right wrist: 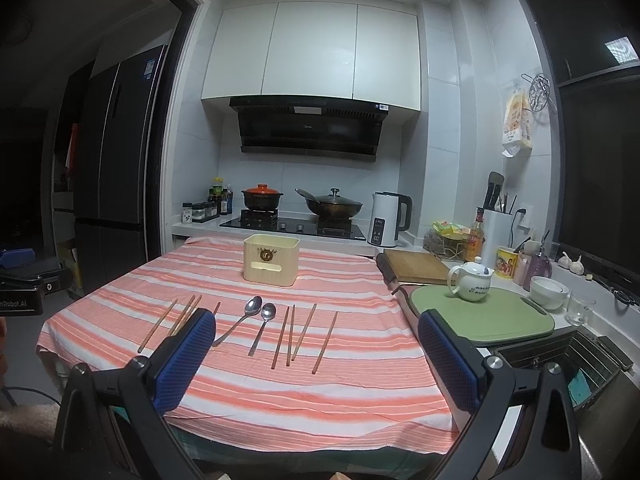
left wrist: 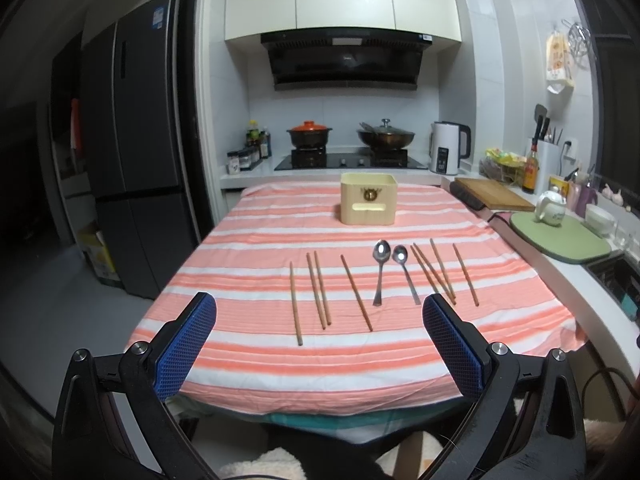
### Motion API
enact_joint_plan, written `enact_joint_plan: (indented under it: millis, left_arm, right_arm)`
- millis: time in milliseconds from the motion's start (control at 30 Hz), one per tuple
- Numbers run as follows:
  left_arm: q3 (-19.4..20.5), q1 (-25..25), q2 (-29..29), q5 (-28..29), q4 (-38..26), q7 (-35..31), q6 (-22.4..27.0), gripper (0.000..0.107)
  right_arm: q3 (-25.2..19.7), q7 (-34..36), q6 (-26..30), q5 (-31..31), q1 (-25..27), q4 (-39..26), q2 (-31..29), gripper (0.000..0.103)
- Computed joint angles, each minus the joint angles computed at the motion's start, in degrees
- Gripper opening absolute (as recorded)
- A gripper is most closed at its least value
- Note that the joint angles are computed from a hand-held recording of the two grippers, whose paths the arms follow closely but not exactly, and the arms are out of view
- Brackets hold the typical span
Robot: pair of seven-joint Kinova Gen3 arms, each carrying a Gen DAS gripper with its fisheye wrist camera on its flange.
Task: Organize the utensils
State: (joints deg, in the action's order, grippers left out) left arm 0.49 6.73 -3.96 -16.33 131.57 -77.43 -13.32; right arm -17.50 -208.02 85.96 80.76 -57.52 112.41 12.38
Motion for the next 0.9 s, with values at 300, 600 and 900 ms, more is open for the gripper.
enact_joint_plan:
  millis: [300, 600, 900]
  left_arm:
    - [-0.9, 0.6, 0.0, -2.4, -0.3, 2.8, 0.5, 0.103]
    - [-1.2, 0.7, 0.2, -4.3, -0.3, 4.5, 0.1, 0.103]
    - [-1.4, 1.0, 0.4, -8.5, -1.2, 9.0, 1.4, 0.103]
  right_arm:
    - [0.2, 0.3, -0.6, 0.3, 0.3, -0.1, 0.3, 0.103]
    - [0.3, 0.4, 0.1, -0.6, -0.3, -0.8, 0.9, 0.103]
    - [0.7, 1.0, 0.2, -1.3, -0.4, -1.6, 0.9, 0.103]
